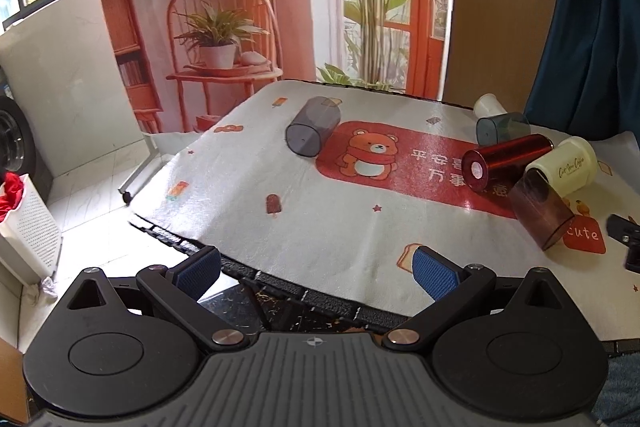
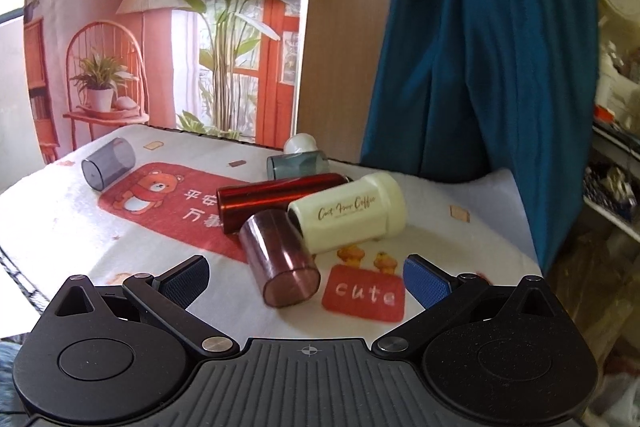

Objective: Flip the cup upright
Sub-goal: 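Move the right gripper to the lying brown-red cup and close on it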

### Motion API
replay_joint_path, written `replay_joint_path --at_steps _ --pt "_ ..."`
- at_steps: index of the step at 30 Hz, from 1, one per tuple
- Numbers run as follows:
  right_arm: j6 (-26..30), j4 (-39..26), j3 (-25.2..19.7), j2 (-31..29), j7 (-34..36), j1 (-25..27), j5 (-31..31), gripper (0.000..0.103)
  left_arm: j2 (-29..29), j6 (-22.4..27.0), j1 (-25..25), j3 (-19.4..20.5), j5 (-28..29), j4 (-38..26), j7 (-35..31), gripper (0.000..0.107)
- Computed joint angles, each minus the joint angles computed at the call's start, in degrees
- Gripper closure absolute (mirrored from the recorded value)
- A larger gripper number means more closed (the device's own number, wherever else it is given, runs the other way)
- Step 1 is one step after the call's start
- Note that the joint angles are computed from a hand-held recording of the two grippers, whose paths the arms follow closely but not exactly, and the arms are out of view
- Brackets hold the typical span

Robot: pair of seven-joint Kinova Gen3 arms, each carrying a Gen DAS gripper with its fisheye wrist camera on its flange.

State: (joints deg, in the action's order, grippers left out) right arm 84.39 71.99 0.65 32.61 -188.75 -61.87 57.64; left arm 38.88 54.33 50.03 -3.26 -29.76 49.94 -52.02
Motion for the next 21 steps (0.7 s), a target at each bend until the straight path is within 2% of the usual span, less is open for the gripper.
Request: replay_joint_path --at_steps 2,5,10,14,18,21 --pt "-3.3 1.0 -0.5 0.0 2.2 2.3 -0.4 0.000 0.8 -0.7 -0.8 0.7 0.7 -0.5 -1.3 0.005" --pt "-8.0 1.0 -0.8 0.8 6.3 6.0 -3.1 0.000 3.3 1.9 -2.5 2.1 3.5 -4.4 -4.4 0.005" --pt "-13.0 0.2 1.0 3.5 9.0 9.4 -7.0 0.000 5.5 4.9 -3.5 1.6 6.7 -7.3 -5.6 0.005" --pt "-14.6 -0.8 2.7 5.6 11.4 10.6 -8.1 0.000 6.1 5.7 -3.8 1.3 7.9 -7.2 -5.3 0.005" --pt "-16.2 -0.5 4.1 6.1 10.9 11.2 -9.1 0.001 5.7 3.5 -4.4 1.4 8.6 -5.3 -5.3 0.005" --pt "-17.4 0.4 4.8 6.0 9.8 11.0 -8.7 0.003 6.5 4.1 -4.6 1.5 9.2 -6.1 -5.2 0.005"
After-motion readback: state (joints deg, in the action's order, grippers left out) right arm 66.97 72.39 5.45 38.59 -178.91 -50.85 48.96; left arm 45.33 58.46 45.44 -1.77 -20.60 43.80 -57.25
